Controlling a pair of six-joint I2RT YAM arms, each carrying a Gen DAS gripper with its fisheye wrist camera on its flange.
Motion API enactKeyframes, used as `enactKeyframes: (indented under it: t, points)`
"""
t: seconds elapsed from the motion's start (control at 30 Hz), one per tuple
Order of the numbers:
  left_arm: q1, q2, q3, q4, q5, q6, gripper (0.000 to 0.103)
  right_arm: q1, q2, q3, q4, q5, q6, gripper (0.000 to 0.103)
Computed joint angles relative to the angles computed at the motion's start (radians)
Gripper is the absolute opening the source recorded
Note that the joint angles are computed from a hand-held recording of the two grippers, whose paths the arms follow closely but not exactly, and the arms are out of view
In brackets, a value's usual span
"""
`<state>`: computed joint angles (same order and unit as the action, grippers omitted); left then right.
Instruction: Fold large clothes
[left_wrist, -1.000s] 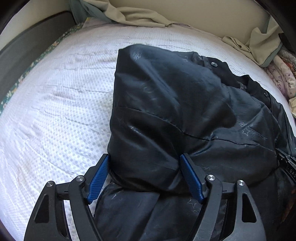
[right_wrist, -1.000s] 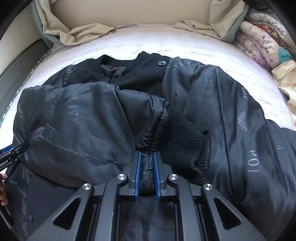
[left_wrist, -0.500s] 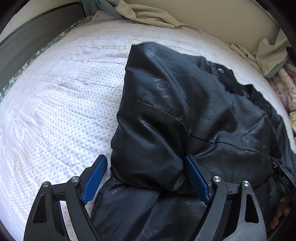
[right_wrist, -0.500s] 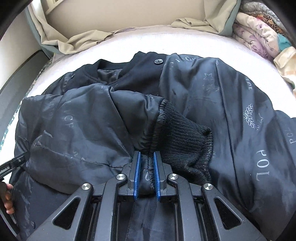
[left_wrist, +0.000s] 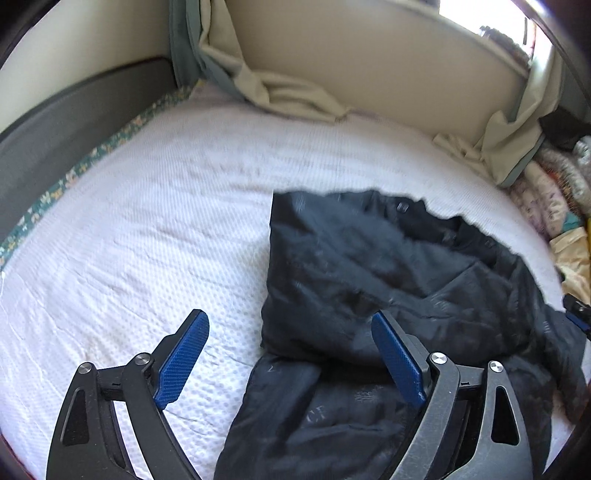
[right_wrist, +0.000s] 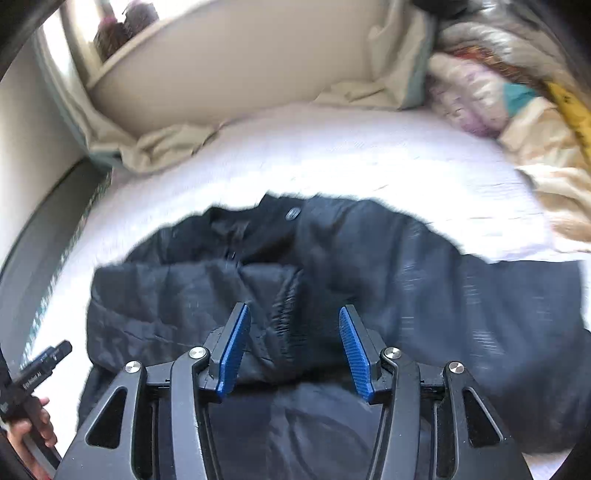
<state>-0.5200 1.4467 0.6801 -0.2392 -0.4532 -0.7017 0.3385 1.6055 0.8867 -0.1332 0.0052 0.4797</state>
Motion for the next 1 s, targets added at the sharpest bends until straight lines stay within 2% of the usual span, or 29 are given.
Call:
enactKeyframes:
  t: [0.1, 0.2, 0.27, 0.33, 0.4, 0.57, 0.7, 0.83, 1.0]
  points:
    - [-0.034, -0.068, -0.014, 0.0, -0.044, -0.02, 0.099, -0.074, -0.18, -0.047, -0.103, -0.031, 0.024, 0.051]
    - [-0.077, -0.121, -0.034, -0.007, -0.088, -0.045, 0.1, -0.153, -0.37, -0.105, -0.223, -0.039, 0.005, 0.064]
    - [-0.106, -0.128, -0.028, -0.01, -0.105, -0.059, 0.1, -0.229, -0.526, -0.187, -0.269, -0.038, -0.01, 0.079]
    - [-0.134, -0.133, -0.019, -0.013, -0.105, -0.073, 0.1, -0.361, -0.67, -0.279, -0.294, -0.08, -0.037, 0.08]
    - [-0.185, -0.178, -0.025, -0.031, -0.114, -0.107, 0.1, -0.546, -0.747, -0.35, -0.312, -0.167, -0.094, 0.08]
    - [-0.359, -0.231, -0.002, -0.143, -0.228, -0.211, 0.1, -0.891, -0.673, -0.381, -0.312, -0.274, -0.274, 0.075]
    - [-0.425, -0.258, 0.009, -0.217, -0.24, -0.28, 0.101, -1.193, -0.592, -0.374, -0.307, -0.453, -0.407, 0.075]
    - [-0.428, -0.248, -0.05, -0.139, -0.261, -0.272, 0.102, -1.406, -0.438, -0.35, -0.289, -0.56, -0.486, 0.075]
    - [-0.315, -0.158, -0.097, 0.007, -0.08, -0.25, 0.102, -1.633, -0.121, -0.277, -0.245, -0.59, -0.521, 0.07]
